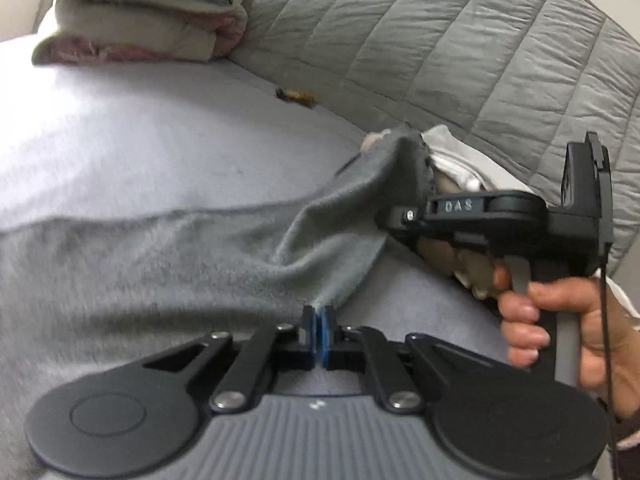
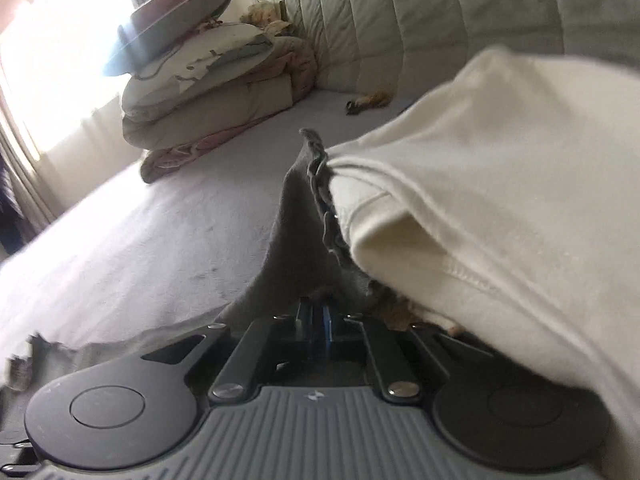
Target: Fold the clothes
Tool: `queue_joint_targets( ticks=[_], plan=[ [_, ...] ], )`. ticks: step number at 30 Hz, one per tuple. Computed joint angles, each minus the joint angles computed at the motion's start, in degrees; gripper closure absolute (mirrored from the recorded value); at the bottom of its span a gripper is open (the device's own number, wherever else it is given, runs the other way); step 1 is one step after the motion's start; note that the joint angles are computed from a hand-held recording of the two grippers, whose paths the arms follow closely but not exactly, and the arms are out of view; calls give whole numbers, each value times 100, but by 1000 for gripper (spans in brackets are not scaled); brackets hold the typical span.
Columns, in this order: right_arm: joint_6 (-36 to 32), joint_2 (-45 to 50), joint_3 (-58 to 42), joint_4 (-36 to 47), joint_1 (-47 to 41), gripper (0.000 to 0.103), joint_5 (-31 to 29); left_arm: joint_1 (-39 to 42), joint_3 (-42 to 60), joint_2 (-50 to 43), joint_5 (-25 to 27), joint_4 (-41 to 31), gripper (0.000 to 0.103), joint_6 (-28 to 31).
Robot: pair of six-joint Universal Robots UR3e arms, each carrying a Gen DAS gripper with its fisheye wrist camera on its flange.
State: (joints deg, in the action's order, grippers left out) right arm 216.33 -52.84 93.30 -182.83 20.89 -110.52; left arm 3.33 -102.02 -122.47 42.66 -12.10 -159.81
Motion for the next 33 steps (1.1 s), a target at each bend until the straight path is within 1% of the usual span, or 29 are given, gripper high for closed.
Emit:
queue_joint_targets(
  ticks=[1,3,4,6,7,8,10,11,13,16,17,19,23,26,29,33],
  plan=[
    [-22,21,-233,435,119,99,-266,-18,-13,-16,31,-7,101,65],
    [-143,185,-723,1221,319,99,-699,-62,-54,-56,94,215,99,-15],
    [-227,284,-911,1460,390,98,-860,-85,-85,-62,128,345,98,-81],
    [-273,382,-1046,1594,448,98,-1003,-119,-208,-18,153,576,89,-165],
    [-236,353,-998,1558,433,98,-984,-115,-246,22,106,590,76,-171],
    [-189,277,-898,1493,388,98,-890,-93,-353,94,49,660,57,-192],
    [-120,56,-626,1342,295,89,-651,-28,-687,287,24,1002,41,-324],
    [-126,-33,-545,1341,292,85,-629,15,-834,389,9,1116,38,-359],
    [-131,-199,-419,1375,358,77,-697,143,-1128,639,-48,1165,37,-387],
    [-7,-372,-376,1540,521,70,-789,405,-1633,1129,-61,1105,32,-324],
    [47,-406,-369,1578,588,69,-812,499,-1819,1321,-29,1076,29,-270],
    [154,-491,-381,1685,728,67,-844,736,-2226,1769,15,980,28,-126],
    [418,-615,-547,1962,1069,67,-901,1349,-2910,2793,33,418,27,269],
    [593,-601,-801,2170,1357,65,-992,1868,-3253,3634,58,-295,27,635],
    [739,-534,-1054,2301,1670,60,-1138,2502,-3484,4568,-46,-1361,26,1121],
    [872,-281,-1574,2561,2039,59,-1282,3468,-3705,5871,-242,-2956,26,2123]
  ],
)
